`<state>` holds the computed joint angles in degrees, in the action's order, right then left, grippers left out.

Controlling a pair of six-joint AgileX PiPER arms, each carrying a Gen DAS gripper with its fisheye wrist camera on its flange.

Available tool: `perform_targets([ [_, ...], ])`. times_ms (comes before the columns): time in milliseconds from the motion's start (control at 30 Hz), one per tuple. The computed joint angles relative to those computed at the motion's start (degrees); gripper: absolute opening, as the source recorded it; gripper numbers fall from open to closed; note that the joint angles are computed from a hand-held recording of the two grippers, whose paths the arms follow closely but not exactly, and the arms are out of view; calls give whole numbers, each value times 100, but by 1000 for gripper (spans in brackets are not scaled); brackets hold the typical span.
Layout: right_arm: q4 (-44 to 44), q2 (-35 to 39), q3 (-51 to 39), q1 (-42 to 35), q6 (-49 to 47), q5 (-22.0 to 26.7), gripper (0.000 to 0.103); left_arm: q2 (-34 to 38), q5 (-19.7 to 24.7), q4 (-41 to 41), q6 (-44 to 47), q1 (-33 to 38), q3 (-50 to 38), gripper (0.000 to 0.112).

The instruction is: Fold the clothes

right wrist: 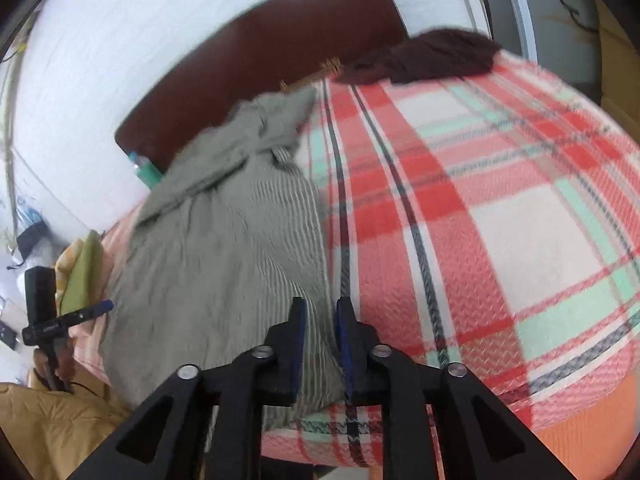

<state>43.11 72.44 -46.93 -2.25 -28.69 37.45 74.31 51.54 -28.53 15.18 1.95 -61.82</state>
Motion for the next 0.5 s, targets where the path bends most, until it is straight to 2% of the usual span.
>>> perform_targets([
  [33,-10,-78,-20,19,47,-39,30,-192,-56,212,-162,76,83,68],
  [67,2,-142,-42,38,79,-69,33,-357,-95,387,-295,151,159,76],
  [100,-7,-188,-66,93,129,-125,34,-499,-112,494,-344,260,240,79],
  [200,-76,-256,-174,347,340,-341,43,-724,-40,648,-330,631,469,80],
  [300,21,-226,-264,540,340,-415,43,-506,-127,1372,-840,482,625,80],
  [367,48,-266,-246,648,363,-452,44,-300,-161,1384,-837,446,757,80],
  [500,219,-435,-44,703,280,-472,48,-343,-404,1363,-773,364,1037,80],
])
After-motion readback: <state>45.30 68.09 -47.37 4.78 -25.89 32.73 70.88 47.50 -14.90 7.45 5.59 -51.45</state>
